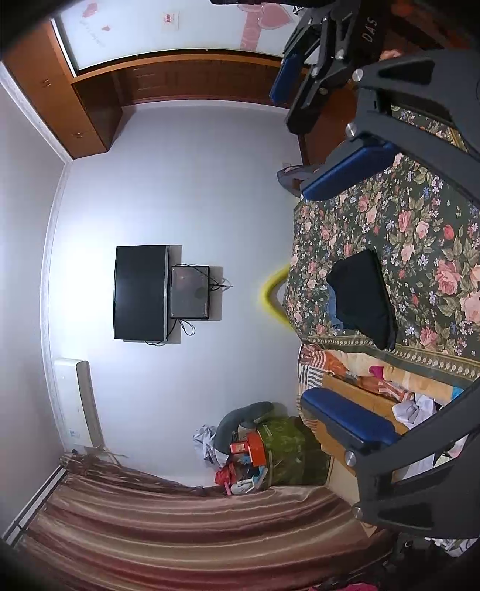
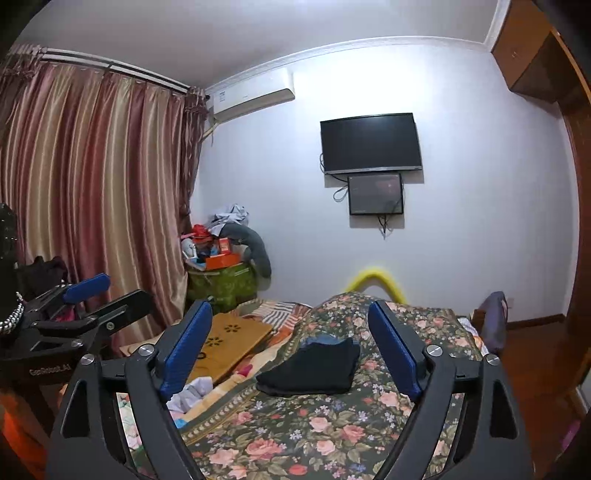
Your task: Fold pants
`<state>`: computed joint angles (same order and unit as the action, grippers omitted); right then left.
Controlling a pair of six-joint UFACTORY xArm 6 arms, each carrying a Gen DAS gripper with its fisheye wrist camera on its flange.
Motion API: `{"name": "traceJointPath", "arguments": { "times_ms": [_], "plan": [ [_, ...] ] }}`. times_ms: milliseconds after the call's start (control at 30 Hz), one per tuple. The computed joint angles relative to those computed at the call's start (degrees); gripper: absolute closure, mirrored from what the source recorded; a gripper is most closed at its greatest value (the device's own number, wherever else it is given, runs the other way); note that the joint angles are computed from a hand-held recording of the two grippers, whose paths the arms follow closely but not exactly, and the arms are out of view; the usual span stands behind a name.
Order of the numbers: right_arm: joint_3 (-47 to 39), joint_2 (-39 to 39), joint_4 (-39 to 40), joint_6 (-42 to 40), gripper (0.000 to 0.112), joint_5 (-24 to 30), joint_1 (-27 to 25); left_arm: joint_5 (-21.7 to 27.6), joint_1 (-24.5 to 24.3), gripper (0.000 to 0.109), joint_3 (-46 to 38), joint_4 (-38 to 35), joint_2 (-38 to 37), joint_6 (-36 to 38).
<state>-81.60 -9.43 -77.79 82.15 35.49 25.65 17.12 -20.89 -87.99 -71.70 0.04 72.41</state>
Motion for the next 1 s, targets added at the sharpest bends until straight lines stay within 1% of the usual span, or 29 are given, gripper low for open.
{"name": "traceJointPath", "arguments": {
  "times_ms": [67, 100, 167, 433, 700, 1000],
  "plan": [
    [0.3, -0.2, -1.3, 1.0, 0.011, 1.5, 0.6, -0.1, -0.1, 0.006, -0.2, -0.1, 0.3, -0.3],
    [0.7, -0.4, -2.0, 1.6, 0.01, 2.1, 0.9, 0.2, 0.1, 0.006, -0.2, -0.1, 0.3, -0.4],
    [1.2, -0.7, -2.8, 2.2, 0.01, 3.2, 1.5, 0.5, 0.1, 0.006, -0.3, 0.4, 0.4, -1.0],
    [0.6, -0.3, -2.5, 2.0, 0.01, 4.5, 2.0, 0.4, 0.3, 0.006, -0.1, 0.4, 0.7, -1.3],
    [1.6, -0.7, -0.8, 3.0, 0.01, 3.9, 1.4, -0.5, -0.2, 0.006, 0.1, -0.8, 1.0, 0.2],
    [2.5, -1.6, 0.0, 3.4, 0.01, 4.0, 1.2, -1.0, -0.8, 0.006, -0.1, 0.2, 1.8, -0.4]
  ]
}}
